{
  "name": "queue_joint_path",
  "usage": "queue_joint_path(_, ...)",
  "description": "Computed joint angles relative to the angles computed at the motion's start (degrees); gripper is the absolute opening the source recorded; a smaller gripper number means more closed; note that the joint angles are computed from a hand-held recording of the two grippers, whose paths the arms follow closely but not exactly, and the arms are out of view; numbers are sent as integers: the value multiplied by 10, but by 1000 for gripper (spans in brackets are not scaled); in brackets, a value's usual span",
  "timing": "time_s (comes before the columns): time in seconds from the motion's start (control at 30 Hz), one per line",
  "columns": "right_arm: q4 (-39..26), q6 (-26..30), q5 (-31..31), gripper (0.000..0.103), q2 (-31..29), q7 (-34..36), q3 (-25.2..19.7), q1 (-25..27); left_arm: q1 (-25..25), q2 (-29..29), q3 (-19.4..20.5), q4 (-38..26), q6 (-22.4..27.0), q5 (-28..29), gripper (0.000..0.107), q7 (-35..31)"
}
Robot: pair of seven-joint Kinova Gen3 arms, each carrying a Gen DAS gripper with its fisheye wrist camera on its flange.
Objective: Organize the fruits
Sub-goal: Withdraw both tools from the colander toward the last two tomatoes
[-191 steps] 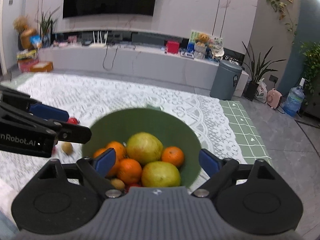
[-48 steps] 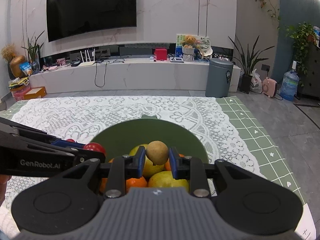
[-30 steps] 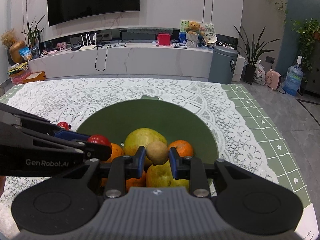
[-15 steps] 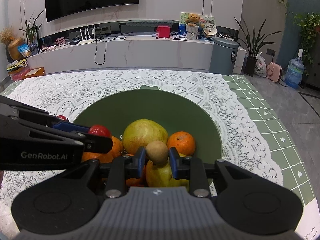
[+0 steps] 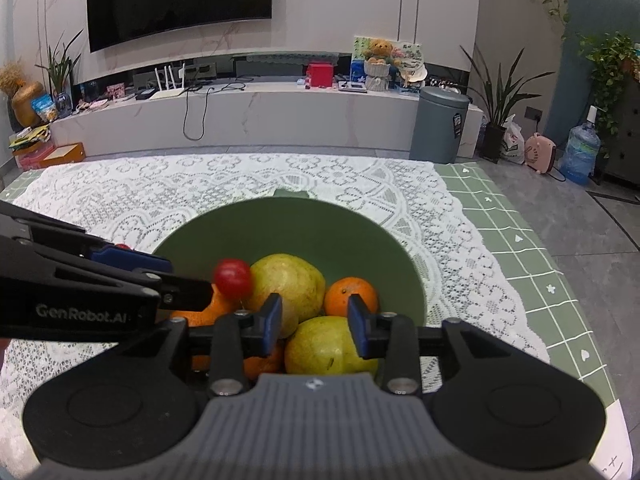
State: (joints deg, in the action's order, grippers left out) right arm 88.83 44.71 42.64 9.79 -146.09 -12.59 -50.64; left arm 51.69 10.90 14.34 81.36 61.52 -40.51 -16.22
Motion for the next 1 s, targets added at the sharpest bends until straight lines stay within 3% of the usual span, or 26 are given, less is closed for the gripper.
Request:
queue_joint_path(0.2, 5, 15, 40, 52, -9, -40, -3, -16, 11, -10, 4, 6, 12, -27, 57, 38)
queue_joint_path(0.43, 24, 10, 93, 57, -24, -95, -20, -27, 29, -26, 20, 22, 46, -77, 63, 97)
queue_joint_path(0.57, 41, -1, 135, 64, -34, -146, -32, -35, 34, -39, 34, 34, 75, -97, 64, 126)
queue_joint_path(0.8, 55, -7, 186, 66, -36, -204, -54, -51, 38, -68, 69, 61, 132, -121, 64, 177)
queue_joint_path(1.0, 51, -18, 183, 66, -26, -201, -63, -67, 41, -83, 99, 80, 195, -125, 65, 206)
